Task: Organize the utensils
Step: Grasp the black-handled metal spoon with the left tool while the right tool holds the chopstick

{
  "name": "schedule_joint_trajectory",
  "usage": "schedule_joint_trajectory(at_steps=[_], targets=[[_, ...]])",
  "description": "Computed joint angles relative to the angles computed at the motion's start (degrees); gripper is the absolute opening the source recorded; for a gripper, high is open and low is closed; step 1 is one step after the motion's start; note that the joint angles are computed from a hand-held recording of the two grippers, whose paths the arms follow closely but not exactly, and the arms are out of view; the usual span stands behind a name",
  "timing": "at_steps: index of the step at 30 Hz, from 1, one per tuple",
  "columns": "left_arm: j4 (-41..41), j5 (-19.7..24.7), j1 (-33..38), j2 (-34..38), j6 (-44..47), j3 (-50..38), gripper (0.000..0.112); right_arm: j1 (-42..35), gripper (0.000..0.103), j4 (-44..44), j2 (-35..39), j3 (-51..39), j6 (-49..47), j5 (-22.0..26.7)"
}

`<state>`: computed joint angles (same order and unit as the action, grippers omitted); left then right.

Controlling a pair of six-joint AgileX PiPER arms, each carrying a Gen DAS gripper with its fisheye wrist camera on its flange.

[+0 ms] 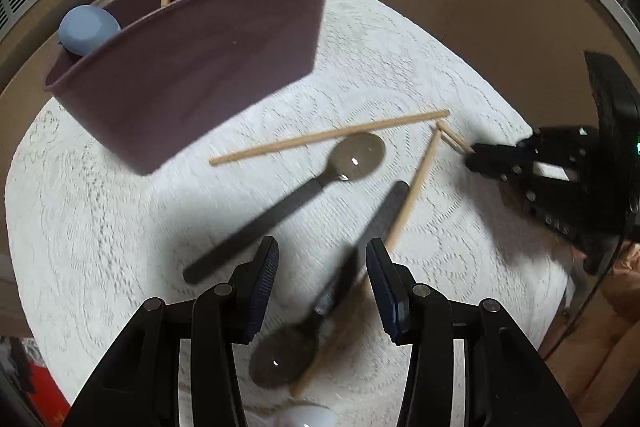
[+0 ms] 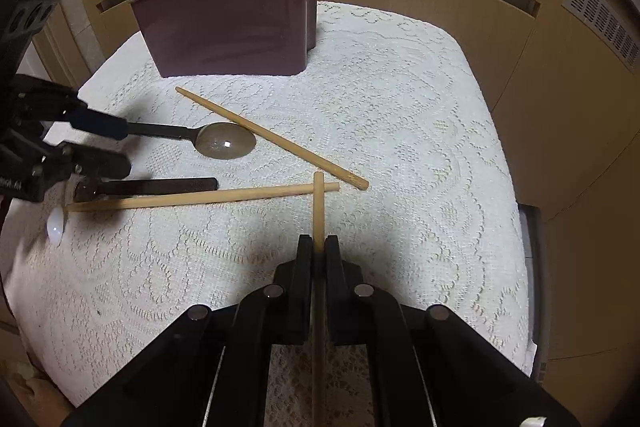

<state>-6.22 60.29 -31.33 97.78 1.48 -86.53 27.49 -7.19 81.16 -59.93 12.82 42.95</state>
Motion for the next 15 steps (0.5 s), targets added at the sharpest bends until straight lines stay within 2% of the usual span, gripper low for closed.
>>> schedule_joint_trajectory(at_steps=[6, 10, 13, 15], targets=[[3.83, 2.18, -3.37, 0.91, 2.68, -0.58, 0.047, -0.45, 0.005, 1.12, -0.27, 0.14, -1.15, 0.11], [11.99, 1.19, -6.2, 1.39, -1.86, 0.01, 0.046, -0.23, 0.005, 1.03, -0.32, 0.21, -1.38, 0.04], [7.16, 2.59, -4.65, 2.29, 1.0, -1.11, 0.045, -0.11, 0.005, 1.04, -0.62, 0.44, -1.64, 0.12], [7.48, 2.8, -5.9, 2.44, 1.72, -0.71, 0.043, -0.2, 0.005, 1.28, -0.73, 0.56, -1.79, 0.08]])
